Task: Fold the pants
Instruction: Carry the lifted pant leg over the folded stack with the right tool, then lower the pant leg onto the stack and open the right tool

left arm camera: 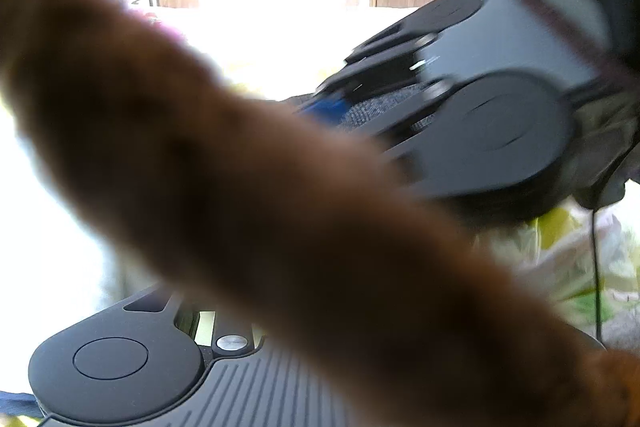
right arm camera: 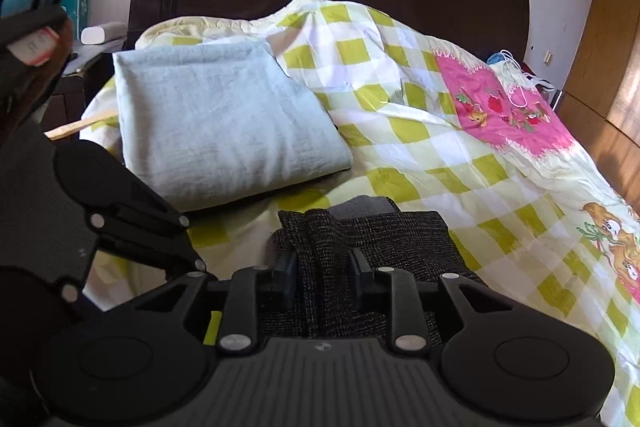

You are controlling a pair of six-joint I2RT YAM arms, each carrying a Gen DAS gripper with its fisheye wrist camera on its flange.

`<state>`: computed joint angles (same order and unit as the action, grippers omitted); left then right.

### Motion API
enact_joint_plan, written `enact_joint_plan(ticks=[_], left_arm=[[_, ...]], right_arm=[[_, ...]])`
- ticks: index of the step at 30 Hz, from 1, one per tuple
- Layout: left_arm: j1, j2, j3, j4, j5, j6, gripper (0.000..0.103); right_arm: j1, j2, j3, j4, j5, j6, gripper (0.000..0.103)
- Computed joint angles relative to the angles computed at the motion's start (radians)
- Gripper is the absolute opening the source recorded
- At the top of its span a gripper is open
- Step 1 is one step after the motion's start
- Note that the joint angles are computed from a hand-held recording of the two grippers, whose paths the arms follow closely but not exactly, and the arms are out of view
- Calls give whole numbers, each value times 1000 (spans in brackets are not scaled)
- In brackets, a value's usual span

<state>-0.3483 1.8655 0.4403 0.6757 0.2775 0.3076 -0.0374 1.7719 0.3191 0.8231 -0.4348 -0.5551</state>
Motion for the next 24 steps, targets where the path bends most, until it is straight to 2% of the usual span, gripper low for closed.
enact_joint_plan(ticks=[3, 5, 8, 10, 13, 15, 18, 20, 22, 24], left_arm=[[19, -93, -30, -70, -9, 26, 34], [34, -155, -42, -115, -7, 37, 34], [20, -243, -49, -147, -35, 31, 35], [4, -250, -27, -131, -37, 21, 40], [-69, -169, 50, -44, -70, -11, 41], [-119, -83, 133, -27, -85, -31, 41], [-168, 49, 277, -99, -107, -24, 41], [-185, 139, 383, -225, -136, 7, 41], [-214, 210, 410, -230, -186, 22, 41], [-215, 195, 406, -252, -199, 27, 41]], right_arm=[[-113, -111, -34, -84, -56, 13, 44], [-217, -181, -44, -153, -58, 17, 45], [-402, -212, -26, -236, -50, 10, 45], [-535, -193, 12, -294, -33, 19, 46], [-723, -121, 98, -394, -45, 40, 47], [-829, -60, 153, -442, -66, 56, 47], [-968, 61, 277, -603, -135, 54, 49], [-1033, 138, 344, -689, -194, 43, 51], [-1092, 185, 383, -748, -252, 19, 51], [-1142, 218, 424, -817, -302, -2, 52]])
